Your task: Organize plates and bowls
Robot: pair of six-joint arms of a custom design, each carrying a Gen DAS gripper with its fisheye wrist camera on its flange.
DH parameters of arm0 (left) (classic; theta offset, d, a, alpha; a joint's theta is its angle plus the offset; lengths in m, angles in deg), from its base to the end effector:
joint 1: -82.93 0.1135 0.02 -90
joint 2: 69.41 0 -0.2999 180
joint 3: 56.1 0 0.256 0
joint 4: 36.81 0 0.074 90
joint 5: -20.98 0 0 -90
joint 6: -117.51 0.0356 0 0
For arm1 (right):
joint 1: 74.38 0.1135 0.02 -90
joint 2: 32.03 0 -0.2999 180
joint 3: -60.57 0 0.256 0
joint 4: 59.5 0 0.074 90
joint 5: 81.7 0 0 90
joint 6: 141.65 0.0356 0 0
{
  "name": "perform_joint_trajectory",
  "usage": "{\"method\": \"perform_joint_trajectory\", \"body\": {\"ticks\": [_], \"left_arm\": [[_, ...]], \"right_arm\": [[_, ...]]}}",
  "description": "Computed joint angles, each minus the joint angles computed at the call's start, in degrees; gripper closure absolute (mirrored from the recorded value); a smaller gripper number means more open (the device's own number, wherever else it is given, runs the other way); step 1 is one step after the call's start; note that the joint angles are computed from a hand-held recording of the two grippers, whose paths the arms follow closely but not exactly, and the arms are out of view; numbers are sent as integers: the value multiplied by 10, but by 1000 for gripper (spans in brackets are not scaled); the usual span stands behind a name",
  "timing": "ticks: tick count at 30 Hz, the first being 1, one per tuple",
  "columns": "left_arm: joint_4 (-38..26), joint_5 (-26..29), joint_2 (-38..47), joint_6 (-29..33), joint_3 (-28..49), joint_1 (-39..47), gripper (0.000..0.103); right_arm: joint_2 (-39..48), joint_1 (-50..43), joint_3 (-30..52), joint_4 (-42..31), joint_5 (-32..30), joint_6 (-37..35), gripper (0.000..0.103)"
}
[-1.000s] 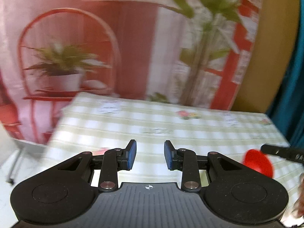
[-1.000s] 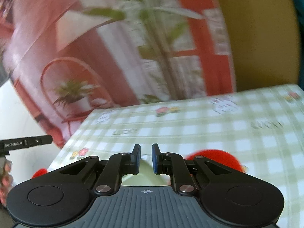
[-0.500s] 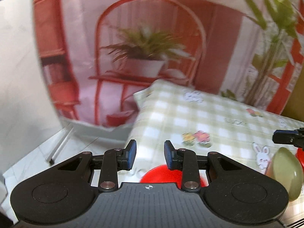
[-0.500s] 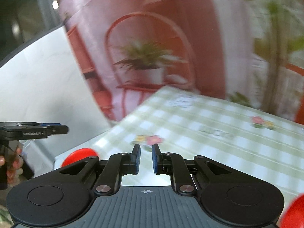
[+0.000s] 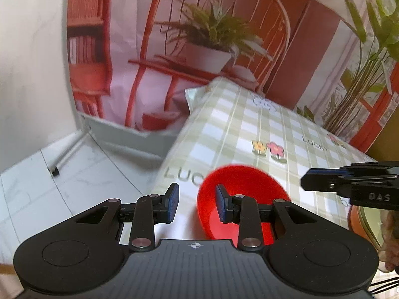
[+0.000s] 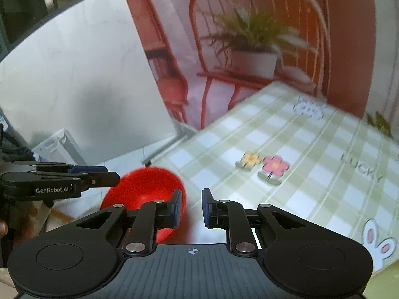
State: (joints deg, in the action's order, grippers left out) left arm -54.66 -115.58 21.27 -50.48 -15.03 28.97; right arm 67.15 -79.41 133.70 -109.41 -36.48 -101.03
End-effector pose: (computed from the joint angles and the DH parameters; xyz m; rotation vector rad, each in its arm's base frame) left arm 0.1546 -0.1685 0.1274 -0.6573 2.1612 -0.0154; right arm 0.3229 -0.0032 0.2008 -1.0478 2.2390 0.7656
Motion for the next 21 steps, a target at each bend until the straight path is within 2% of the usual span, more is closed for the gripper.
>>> {"method": "perform_joint_trajectory", "body": {"ticks": [7,12,15,21], "left_arm": [[81,12,51,-31,-25,-16,70],[110,14,75,-56,-31,-21,72],[127,7,79,-62,-34,-27,84],[76,11,72,-71,-8,-36,85]], "right_arm": [[-6,21,-41,29,29,-3,85],[-9,27,-56,46,35,0,86],[-10,26,-56,41,30,-4,89],[-19,-2,-48,9,1,-19,90]]}}
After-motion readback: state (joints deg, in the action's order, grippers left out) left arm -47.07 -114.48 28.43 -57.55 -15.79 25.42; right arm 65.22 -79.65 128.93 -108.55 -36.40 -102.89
